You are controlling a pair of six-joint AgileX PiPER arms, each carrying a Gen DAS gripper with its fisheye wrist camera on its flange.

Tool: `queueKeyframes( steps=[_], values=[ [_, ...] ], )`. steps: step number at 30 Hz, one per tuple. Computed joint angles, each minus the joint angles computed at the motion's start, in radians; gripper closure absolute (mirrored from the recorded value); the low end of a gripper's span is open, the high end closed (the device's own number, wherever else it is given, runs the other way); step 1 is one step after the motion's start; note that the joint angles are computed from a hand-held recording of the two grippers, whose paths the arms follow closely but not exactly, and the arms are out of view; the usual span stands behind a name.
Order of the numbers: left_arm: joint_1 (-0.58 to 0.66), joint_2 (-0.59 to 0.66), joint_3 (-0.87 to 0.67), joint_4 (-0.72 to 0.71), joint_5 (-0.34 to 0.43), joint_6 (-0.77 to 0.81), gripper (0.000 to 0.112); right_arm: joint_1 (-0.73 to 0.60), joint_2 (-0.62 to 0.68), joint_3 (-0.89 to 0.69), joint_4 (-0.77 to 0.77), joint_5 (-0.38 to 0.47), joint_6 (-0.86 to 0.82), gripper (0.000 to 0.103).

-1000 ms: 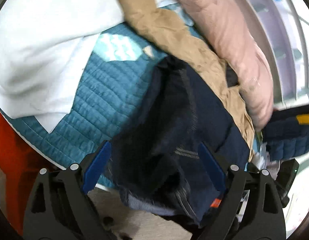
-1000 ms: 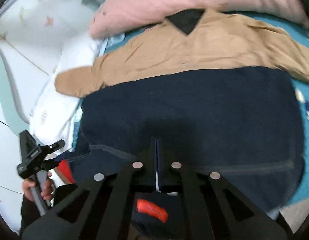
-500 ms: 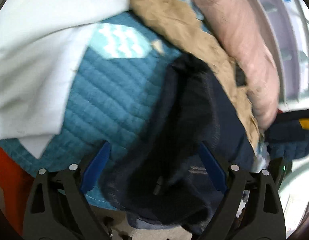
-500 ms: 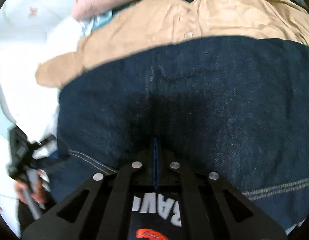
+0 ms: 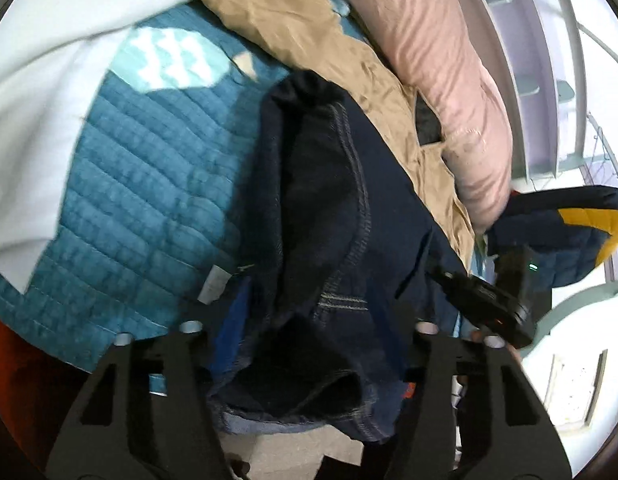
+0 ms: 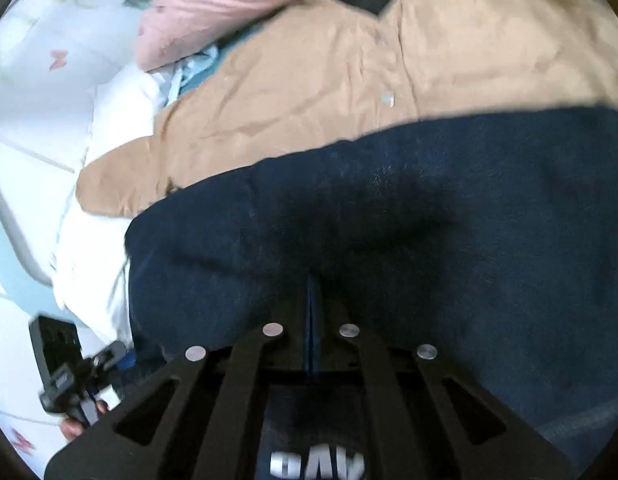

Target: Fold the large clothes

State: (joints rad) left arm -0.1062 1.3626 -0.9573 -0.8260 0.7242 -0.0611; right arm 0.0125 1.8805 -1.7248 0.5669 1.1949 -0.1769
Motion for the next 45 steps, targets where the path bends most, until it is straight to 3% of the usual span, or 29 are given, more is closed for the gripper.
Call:
queueKeyframes(
  steps=[4, 7, 9, 10, 13, 15, 18, 20, 22, 24, 25, 31, 38, 40, 43, 45],
  values=[
    [-0.017, -0.002, -0.013, 0.053, -0.006, -0.041, 0.073, -0.012, -0.168, 0.199, 0.012, 0.015, -0.053, 0.1],
    [-0.041, 0.013, -0.038, 0.14, 0.003, -0.12, 0.084, 0.006, -0.189, 0.374, 0.002, -0.085, -0.096, 0.103],
    [-0.07, 0.006, -0.062, 0.269, 0.011, -0.233, 0.084, -0.014, -0.215, 0.471, 0.072, -0.176, -0.197, 0.103],
    [-0.094, 0.004, -0.077, 0.348, 0.011, -0.307, 0.082, -0.015, -0.221, 0.47, 0.07, -0.17, -0.189, 0.103],
    [-0.131, -0.02, -0.076, 0.502, 0.02, -0.471, 0.06, -0.024, -0.259, 0.464, 0.052, -0.13, -0.149, 0.102],
    [-0.127, -0.024, -0.06, 0.502, 0.03, -0.49, 0.06, -0.032, -0.303, 0.497, 0.064, -0.124, -0.161, 0.097],
    [-0.114, -0.008, -0.04, 0.471, 0.047, -0.487, 0.049, -0.021, -0.32, 0.522, 0.06, -0.117, -0.138, 0.097],
    [-0.097, 0.019, -0.033, 0.407, 0.067, -0.461, 0.048, -0.023, -0.334, 0.552, 0.058, -0.099, -0.133, 0.097],
    [-0.128, 0.035, -0.059, 0.459, 0.078, -0.505, 0.047, -0.034, -0.349, 0.624, 0.065, -0.123, -0.169, 0.102],
    [-0.159, 0.035, -0.07, 0.497, 0.064, -0.55, 0.066, -0.058, -0.355, 0.692, 0.123, -0.171, -0.242, 0.103],
    [-0.168, 0.038, -0.07, 0.466, 0.05, -0.522, 0.086, -0.083, -0.347, 0.713, 0.17, -0.172, -0.287, 0.103],
    [-0.272, -0.029, -0.1, 0.602, 0.041, -0.636, 0.106, -0.138, -0.393, 0.763, 0.238, -0.136, -0.302, 0.1],
    [-0.353, -0.109, -0.207, 0.573, 0.034, -0.58, 0.108, -0.257, -0.508, 0.871, 0.363, -0.075, -0.462, 0.097],
    [-0.406, -0.079, -0.277, 0.612, 0.042, -0.618, 0.108, -0.264, -0.539, 0.895, 0.398, -0.07, -0.5, 0.097],
    [-0.467, -0.017, -0.382, 0.629, 0.057, -0.617, 0.108, -0.178, -0.451, 0.94, 0.291, -0.159, -0.466, 0.103],
    [-0.525, 0.036, -0.475, 0.681, 0.103, -0.64, 0.108, -0.229, -0.441, 0.957, 0.338, -0.121, -0.512, 0.102]
  ],
)
